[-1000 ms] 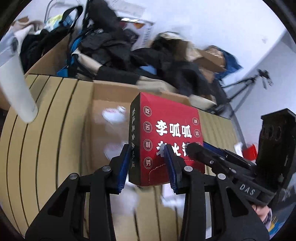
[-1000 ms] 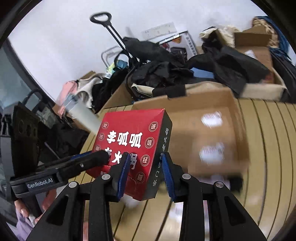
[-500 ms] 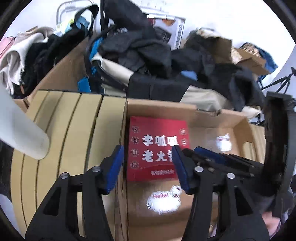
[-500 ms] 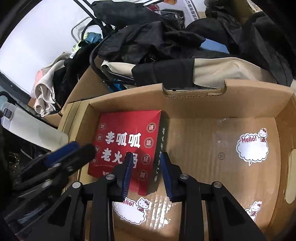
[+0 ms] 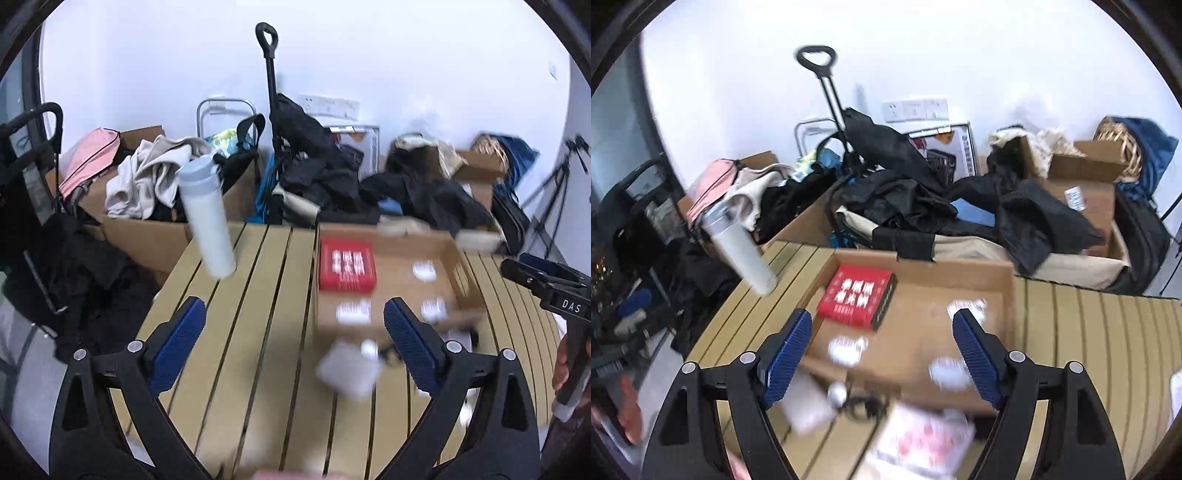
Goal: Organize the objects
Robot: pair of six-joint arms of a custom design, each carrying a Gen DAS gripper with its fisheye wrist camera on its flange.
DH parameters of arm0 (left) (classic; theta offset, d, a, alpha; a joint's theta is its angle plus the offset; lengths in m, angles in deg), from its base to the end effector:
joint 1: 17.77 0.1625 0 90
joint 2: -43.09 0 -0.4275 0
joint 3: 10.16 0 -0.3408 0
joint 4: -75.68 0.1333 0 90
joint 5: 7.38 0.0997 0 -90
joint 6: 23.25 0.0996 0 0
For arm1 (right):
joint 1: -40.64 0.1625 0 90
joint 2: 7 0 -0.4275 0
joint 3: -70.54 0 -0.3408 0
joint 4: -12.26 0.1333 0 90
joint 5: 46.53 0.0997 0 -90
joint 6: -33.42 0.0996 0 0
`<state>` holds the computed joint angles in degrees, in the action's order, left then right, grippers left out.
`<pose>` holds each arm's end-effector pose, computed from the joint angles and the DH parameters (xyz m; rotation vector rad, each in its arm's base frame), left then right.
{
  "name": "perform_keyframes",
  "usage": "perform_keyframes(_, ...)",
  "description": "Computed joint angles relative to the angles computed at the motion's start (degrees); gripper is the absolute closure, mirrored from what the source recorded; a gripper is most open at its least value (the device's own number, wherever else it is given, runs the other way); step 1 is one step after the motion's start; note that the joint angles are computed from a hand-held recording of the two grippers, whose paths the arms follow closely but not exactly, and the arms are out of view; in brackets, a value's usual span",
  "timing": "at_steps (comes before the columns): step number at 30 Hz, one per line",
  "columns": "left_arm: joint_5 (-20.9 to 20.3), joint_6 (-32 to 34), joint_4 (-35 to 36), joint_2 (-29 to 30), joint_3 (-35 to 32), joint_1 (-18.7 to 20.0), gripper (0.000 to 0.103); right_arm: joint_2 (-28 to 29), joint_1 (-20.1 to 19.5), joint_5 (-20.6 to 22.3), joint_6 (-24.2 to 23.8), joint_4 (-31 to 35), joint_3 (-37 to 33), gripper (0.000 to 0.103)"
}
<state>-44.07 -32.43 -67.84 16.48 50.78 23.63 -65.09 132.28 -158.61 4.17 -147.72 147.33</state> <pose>-0.4421 -0.6740 0.1384 0.5975 2.2519 -0.9066 0.1154 -0.6801 0.4362 0.4200 -2.3591 1.0010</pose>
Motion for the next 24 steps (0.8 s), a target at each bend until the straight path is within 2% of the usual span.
perform_keyframes(2,3.37,0.03,-2.26,-3.78,7.53,-2.02,0.006,-3.81,0.18,-0.85,0.74,-4.97,7.48,0.021)
perform_keyframes(3,5.8,0.43,-4.55,-5.55,11.83,-3.26,0.001,-6.09,0.05,-0.87,1.56,-8.09,12.26,0.021)
perform_keyframes(6,11.79,3.12,-13.01,-9.33,22.86,-6.45,0.0,-11.17,-0.58,-0.93,3.98,-12.69,22.79,0.021)
perform_keyframes(9,13.63,0.12,-14.09,-12.36,30.01,-8.41,0.0,-14.19,-0.05,-4.0,3.41,-14.54,29.73,0.021)
perform_keyframes(12,13.58,-5.47,-14.61,-15.13,35.98,-10.05,0.0,-16.32,1.51,-5.94,-0.59,-18.05,35.36,0.021)
perform_keyframes(13,12.71,-8.42,-13.27,-16.08,37.17,-10.31,0.0,-16.62,2.56,-6.99,-2.48,-19.55,36.73,0.021)
perform_keyframes(15,11.63,-16.23,-6.17,-17.86,37.83,-10.74,0.0,-17.07,4.13,-8.36,-5.37,-21.86,38.52,0.021)
perform_keyframes(17,10.58,-19.54,-2.37,-18.46,37.46,-11.02,0.0,-17.24,5.09,-9.19,-7.01,-23.54,39.6,0.021)
perform_keyframes(21,10.84,-17.24,-5.81,-18.33,38.7,-12.81,0.0,-18.13,5.63,-9.15,-6.11,-23.37,40.72,0.021)
perform_keyframes(24,10.42,-17.26,-6.06,-18.04,38.67,-12.96,0.0,-17.83,5.83,-10.91,-4.77,-23.15,40.83,0.021)
